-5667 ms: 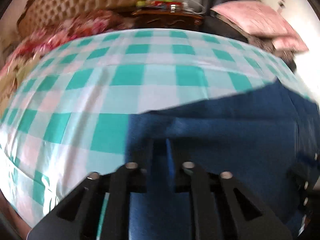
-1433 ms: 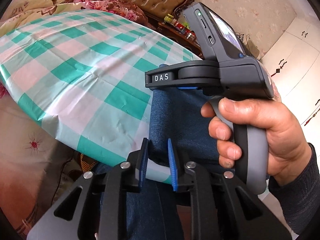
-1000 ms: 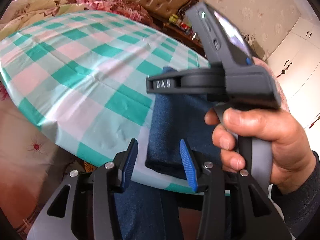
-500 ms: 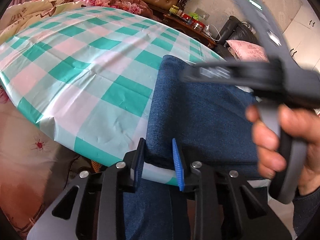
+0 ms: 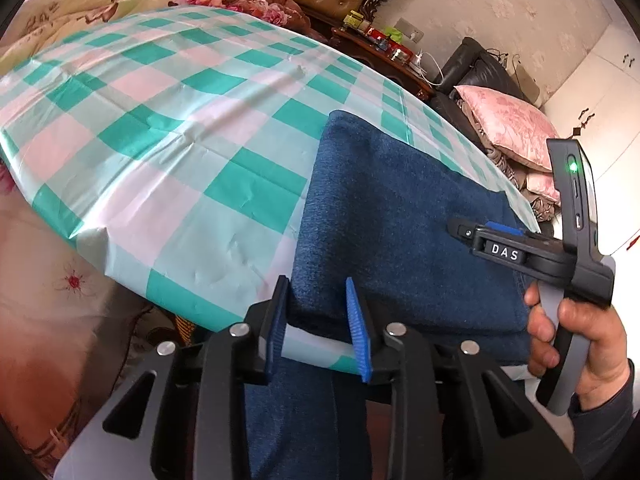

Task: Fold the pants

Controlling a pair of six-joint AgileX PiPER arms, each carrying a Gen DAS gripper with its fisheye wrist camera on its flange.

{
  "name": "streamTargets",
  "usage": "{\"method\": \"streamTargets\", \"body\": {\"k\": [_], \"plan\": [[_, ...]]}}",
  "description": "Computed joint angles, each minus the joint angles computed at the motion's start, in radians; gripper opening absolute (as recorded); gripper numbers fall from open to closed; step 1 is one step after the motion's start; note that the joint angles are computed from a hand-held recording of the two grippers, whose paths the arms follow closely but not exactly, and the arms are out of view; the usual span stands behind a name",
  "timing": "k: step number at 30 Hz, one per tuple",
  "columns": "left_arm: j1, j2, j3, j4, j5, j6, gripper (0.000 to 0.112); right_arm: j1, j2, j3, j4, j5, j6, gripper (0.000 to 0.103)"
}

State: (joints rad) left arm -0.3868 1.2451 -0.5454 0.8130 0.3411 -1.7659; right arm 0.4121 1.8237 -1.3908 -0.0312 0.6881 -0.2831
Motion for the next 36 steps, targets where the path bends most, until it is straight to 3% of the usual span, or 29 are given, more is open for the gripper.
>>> {"method": "streamTargets", "body": {"k": [3,9,11,13,16,23,27,32,36], "plan": [[-0.001,0.013,-0.021,-0.042,0.021,0.059,0.028,-0.009,-0.002,0.003,0.023,-0.001,-0.011,0.066],[-0.014,-0.014,0.012,0.095,0.009,-0.067,0.021,-0.04,-0.033,-0.022,0.098,0.048,-0.043,0.066],[-0.007,-0.012,0.028,0.154,-0.014,-0.137,0.024,-0.042,-0.044,-0.032,0.112,0.068,-0.069,0.066],[0.012,-0.015,0.044,0.191,-0.057,-0.178,0.034,-0.039,-0.042,-0.051,0.12,0.093,-0.076,0.066],[0.02,-0.008,0.038,0.159,-0.068,-0.132,0.034,-0.024,-0.042,-0.084,0.146,0.128,-0.076,0.066],[0.011,-0.02,0.04,0.167,-0.046,-0.145,0.021,0.103,0.014,-0.209,0.167,0.233,-0.024,0.066],[-0.039,-0.021,0.012,0.16,0.033,-0.138,0.019,0.174,0.09,-0.314,0.137,0.3,0.056,0.066],[-0.167,0.009,-0.061,0.182,0.222,-0.158,0.017,0.24,0.197,-0.451,0.114,0.384,0.138,0.066],[-0.199,0.018,-0.091,0.184,0.281,-0.14,0.016,0.289,0.254,-0.507,0.063,0.408,0.174,0.066]]}}
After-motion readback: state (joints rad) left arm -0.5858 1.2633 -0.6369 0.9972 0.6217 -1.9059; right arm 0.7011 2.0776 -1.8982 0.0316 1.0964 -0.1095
